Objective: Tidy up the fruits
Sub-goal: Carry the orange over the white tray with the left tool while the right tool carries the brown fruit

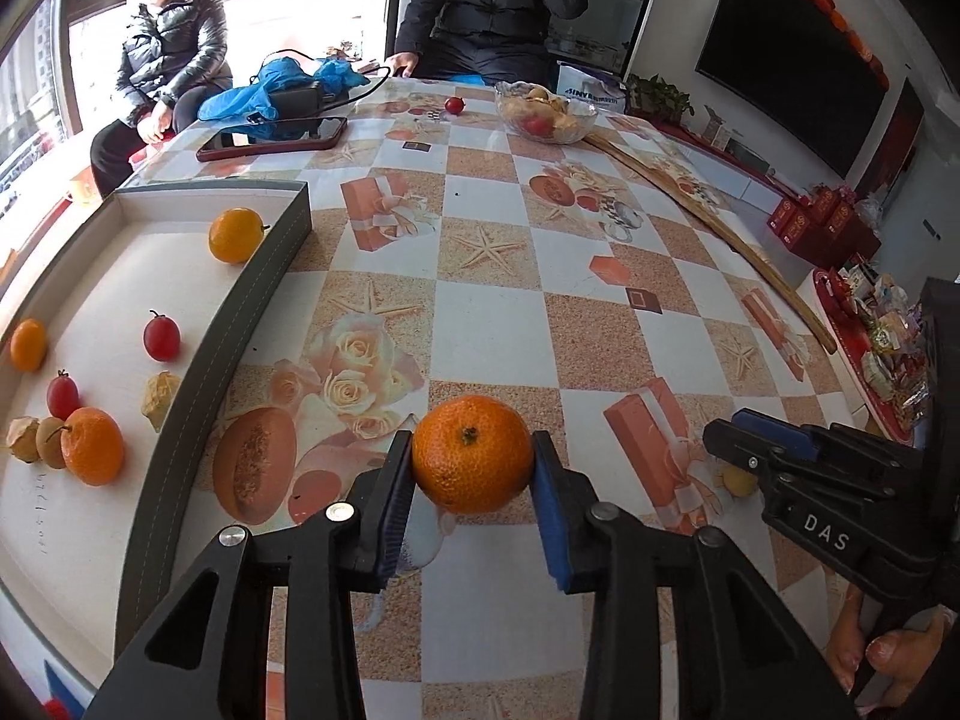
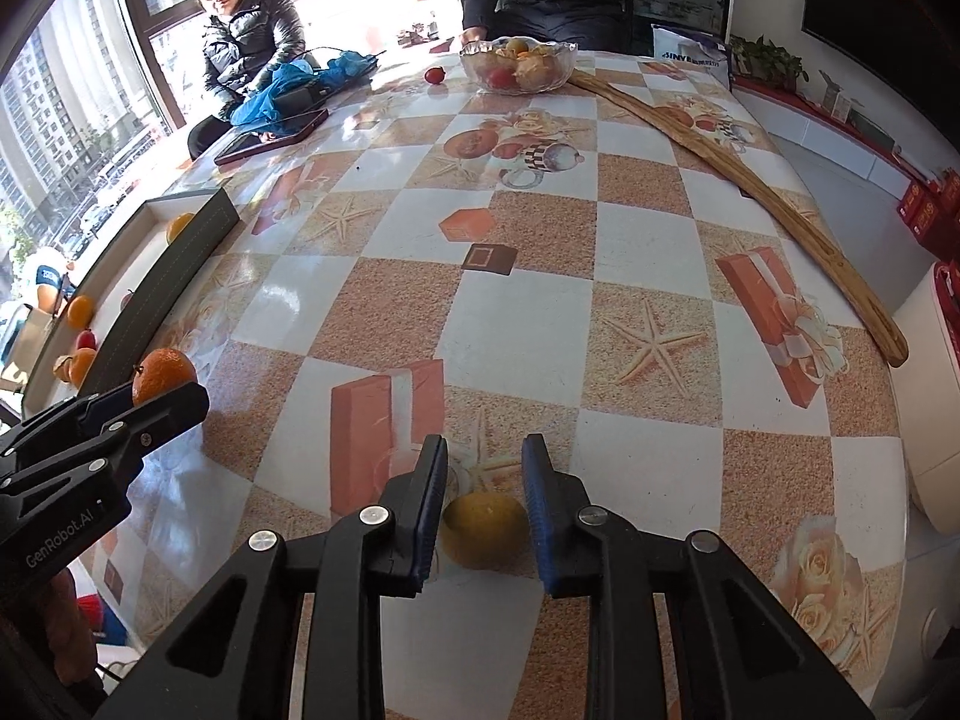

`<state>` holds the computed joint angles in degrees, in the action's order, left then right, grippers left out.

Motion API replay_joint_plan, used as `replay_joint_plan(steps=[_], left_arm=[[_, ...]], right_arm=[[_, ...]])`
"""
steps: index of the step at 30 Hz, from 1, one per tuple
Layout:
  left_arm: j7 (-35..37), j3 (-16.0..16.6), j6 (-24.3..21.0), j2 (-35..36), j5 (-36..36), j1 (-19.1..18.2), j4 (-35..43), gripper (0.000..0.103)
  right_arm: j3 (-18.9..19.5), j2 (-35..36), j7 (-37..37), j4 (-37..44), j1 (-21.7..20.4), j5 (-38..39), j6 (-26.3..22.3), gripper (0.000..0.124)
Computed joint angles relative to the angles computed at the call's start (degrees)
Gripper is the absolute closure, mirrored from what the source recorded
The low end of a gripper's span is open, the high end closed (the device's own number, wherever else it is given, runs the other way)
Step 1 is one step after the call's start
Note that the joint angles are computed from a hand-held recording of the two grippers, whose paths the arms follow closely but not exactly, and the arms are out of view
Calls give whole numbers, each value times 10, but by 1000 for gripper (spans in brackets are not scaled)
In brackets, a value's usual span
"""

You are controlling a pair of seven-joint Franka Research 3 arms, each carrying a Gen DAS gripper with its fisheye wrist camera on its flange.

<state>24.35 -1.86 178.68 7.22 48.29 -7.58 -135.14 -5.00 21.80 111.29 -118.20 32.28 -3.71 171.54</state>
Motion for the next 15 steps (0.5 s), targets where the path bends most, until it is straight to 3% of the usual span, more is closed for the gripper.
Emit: replay_joint_plan(steps=[6,12,15], left_arm=[[-10,-2,4,-44,11,20,-27,62],[-18,-22,16,-92,10,74,-60,62],[-26,-37,13,-105,27,103,-64,62]], right_arm=[[95,-4,-89,14,-81,98,-8,96],[159,-6,-176,29,-141,219,-26,96],[173,-8,-211,35,-157,274,-40,96]])
